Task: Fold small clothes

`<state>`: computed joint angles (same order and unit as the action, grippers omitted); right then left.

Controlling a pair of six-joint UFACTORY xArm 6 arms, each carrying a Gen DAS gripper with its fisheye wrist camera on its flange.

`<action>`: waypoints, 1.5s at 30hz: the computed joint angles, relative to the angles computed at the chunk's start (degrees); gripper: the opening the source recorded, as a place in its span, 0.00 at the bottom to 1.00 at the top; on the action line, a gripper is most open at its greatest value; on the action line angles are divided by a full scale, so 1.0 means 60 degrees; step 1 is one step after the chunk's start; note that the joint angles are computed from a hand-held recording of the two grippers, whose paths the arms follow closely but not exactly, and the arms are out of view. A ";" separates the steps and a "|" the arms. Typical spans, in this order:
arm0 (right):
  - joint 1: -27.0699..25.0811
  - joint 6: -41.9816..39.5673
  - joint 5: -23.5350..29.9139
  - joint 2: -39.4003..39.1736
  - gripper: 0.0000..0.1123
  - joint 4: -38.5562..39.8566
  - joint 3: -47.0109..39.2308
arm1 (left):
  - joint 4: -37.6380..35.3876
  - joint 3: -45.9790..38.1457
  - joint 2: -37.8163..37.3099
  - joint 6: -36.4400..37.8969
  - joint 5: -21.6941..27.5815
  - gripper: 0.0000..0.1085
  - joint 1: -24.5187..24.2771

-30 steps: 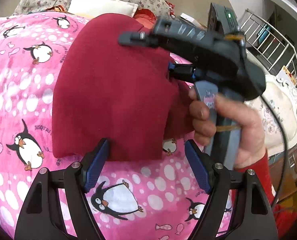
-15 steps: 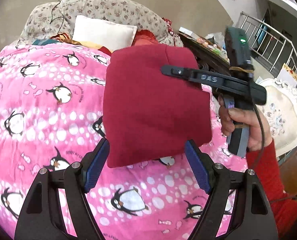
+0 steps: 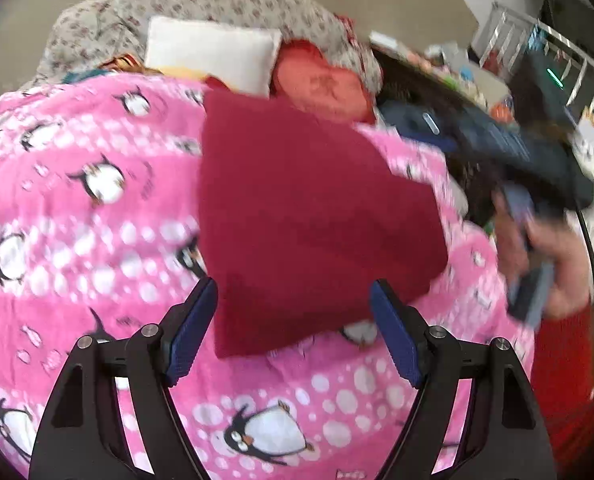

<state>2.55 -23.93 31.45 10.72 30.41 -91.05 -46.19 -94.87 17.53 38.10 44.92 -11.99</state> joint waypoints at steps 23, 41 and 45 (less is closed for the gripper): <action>0.0541 0.0515 -0.1628 -0.2732 0.29 -0.2796 0.4122 | 0.2104 -0.0010 0.0537 -0.2288 -0.1123 0.72 -0.0576; 0.0222 0.1797 -0.1590 -0.1858 0.46 -0.1330 0.2957 | 0.2791 0.0305 0.0183 -0.3094 -0.2393 0.73 -0.0763; -0.0047 0.2277 -0.1050 -0.0618 0.60 -0.0810 0.1784 | 0.2616 -0.0673 0.0893 -0.3274 -0.1958 0.73 -0.0677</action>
<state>2.27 -10.27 25.15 7.01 25.55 -80.35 -30.50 -98.91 22.89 18.45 33.17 -16.06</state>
